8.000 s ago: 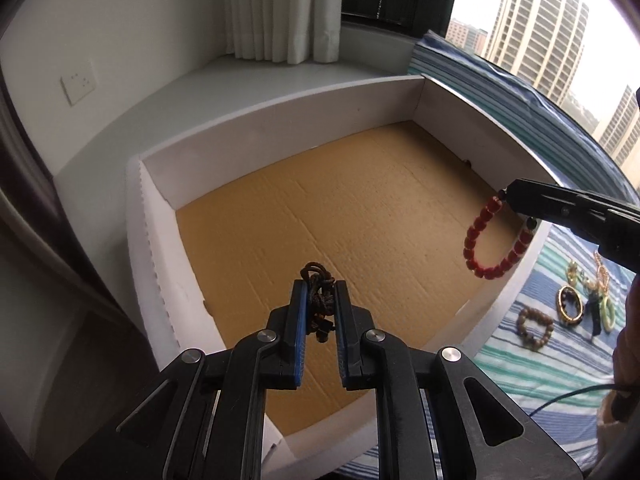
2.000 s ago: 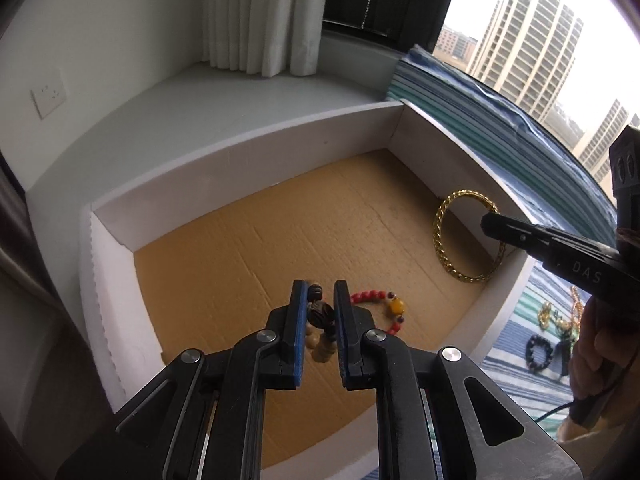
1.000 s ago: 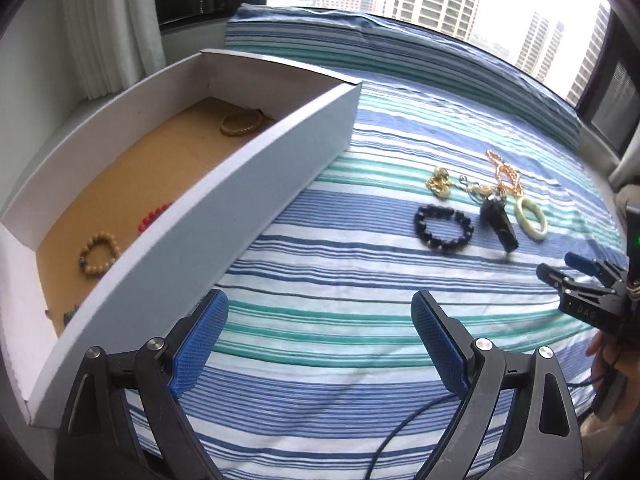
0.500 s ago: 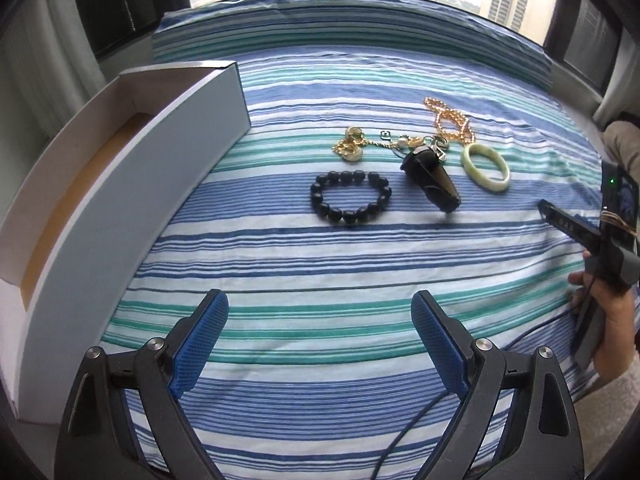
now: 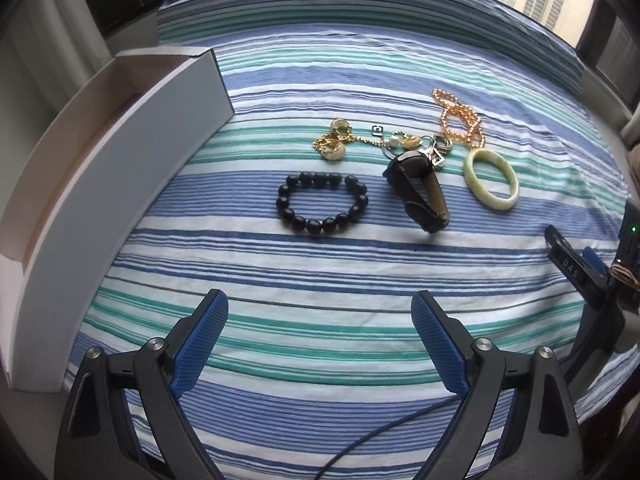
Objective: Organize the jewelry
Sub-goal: 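Move both tools back over the bed toward the black bead bracelet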
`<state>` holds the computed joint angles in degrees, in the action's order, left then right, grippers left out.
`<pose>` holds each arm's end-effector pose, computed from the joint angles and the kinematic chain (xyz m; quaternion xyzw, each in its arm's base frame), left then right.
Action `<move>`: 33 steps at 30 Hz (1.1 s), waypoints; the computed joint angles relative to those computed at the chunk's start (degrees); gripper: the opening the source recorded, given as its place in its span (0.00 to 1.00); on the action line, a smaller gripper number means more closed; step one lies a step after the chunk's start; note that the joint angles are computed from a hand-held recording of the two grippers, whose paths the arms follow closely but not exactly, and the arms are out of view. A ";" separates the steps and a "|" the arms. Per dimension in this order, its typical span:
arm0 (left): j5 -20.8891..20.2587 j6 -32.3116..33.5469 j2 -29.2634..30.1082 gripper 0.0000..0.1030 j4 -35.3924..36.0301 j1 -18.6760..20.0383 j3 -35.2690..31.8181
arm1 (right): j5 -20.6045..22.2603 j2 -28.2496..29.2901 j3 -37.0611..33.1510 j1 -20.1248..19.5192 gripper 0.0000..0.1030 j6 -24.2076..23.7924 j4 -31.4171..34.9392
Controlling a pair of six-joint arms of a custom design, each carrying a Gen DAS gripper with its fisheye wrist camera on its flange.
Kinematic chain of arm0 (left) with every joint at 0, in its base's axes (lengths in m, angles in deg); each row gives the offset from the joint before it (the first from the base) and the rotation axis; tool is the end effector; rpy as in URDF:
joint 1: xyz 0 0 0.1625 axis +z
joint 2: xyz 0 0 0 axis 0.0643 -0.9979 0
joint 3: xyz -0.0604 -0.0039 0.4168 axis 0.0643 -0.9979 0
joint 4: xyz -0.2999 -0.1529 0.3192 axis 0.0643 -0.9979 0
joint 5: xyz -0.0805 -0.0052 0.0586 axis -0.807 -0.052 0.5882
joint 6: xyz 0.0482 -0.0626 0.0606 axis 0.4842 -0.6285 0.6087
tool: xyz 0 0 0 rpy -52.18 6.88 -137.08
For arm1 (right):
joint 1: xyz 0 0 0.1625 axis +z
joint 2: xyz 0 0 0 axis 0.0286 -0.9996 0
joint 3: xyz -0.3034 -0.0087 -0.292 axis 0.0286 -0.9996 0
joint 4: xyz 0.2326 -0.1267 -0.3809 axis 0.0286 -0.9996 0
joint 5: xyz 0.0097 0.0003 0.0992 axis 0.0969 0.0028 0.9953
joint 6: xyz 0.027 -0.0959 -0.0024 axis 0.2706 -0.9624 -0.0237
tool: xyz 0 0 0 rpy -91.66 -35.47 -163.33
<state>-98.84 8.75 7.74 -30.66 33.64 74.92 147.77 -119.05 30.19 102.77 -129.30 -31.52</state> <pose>-0.3154 -0.4886 0.2007 0.2709 0.8916 -0.1098 0.3459 0.1423 -0.3988 0.2497 -0.2225 -0.7591 0.4063 0.4574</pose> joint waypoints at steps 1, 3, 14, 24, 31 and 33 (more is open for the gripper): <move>0.76 -0.58 0.47 0.91 0.51 -0.25 -0.13 | -0.01 -0.03 0.04 -0.01 0.91 -0.02 -0.03; 2.36 -1.50 1.55 0.91 1.65 -0.60 -0.37 | -0.01 -0.03 0.04 -0.01 0.91 -0.02 -0.03; 0.50 -0.17 2.20 0.91 1.20 -0.28 -0.09 | -0.05 -0.01 0.02 -0.01 0.91 0.06 0.07; -1.56 5.38 -4.23 0.91 -4.46 1.18 2.68 | -0.11 0.05 -0.09 0.01 0.91 0.24 0.30; -0.72 12.15 -10.82 0.92 -8.32 2.81 5.58 | -0.12 0.03 -0.05 -0.01 0.91 0.23 0.26; -1.16 13.85 -12.15 0.92 -8.73 3.84 6.14 | -0.12 0.03 -0.05 -0.01 0.91 0.23 0.26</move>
